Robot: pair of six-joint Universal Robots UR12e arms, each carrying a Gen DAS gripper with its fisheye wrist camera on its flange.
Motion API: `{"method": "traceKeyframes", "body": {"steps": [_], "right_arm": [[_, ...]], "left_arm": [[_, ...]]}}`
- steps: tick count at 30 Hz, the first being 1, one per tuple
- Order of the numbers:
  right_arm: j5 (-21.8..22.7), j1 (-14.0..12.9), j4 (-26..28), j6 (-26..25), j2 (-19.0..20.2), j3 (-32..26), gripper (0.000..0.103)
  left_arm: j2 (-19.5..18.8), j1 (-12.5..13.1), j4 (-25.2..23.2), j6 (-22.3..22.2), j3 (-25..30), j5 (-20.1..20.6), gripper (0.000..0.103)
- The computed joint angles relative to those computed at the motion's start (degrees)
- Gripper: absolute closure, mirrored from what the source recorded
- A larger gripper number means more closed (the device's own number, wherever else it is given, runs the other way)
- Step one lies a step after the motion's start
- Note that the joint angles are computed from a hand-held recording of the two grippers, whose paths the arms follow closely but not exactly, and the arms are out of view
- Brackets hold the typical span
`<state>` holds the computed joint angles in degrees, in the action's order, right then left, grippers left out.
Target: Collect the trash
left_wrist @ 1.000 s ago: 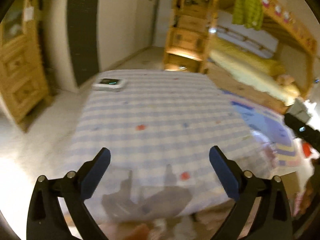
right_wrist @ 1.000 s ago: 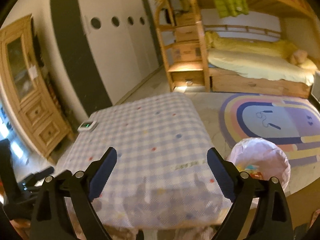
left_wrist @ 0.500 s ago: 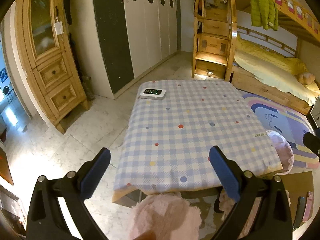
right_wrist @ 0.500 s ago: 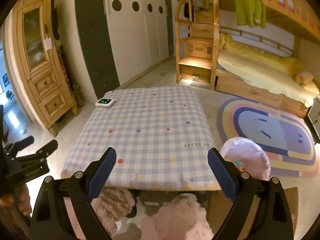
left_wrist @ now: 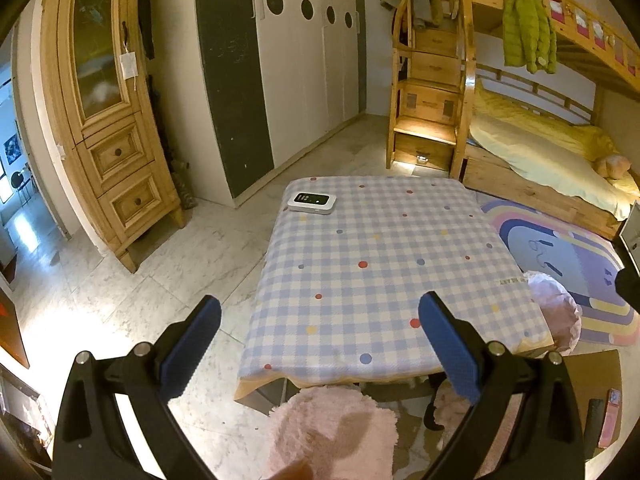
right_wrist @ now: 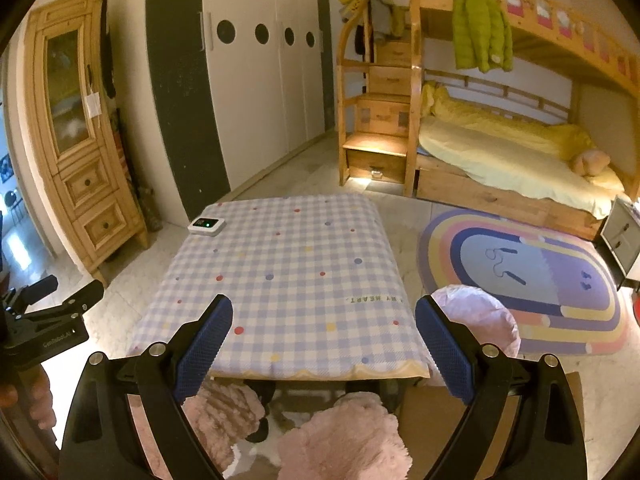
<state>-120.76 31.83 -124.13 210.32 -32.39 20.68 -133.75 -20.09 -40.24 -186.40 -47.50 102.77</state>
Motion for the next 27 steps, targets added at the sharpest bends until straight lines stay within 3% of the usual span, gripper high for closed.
{"method": "traceKeyframes", "body": {"steps": [27], "right_arm": [[0.1, 0.0, -0.2, 0.4, 0.1, 0.1, 0.011]], "left_arm": [[-0.3, -0.2, -0.1, 0.6, 0.5, -0.6, 0.007]]}}
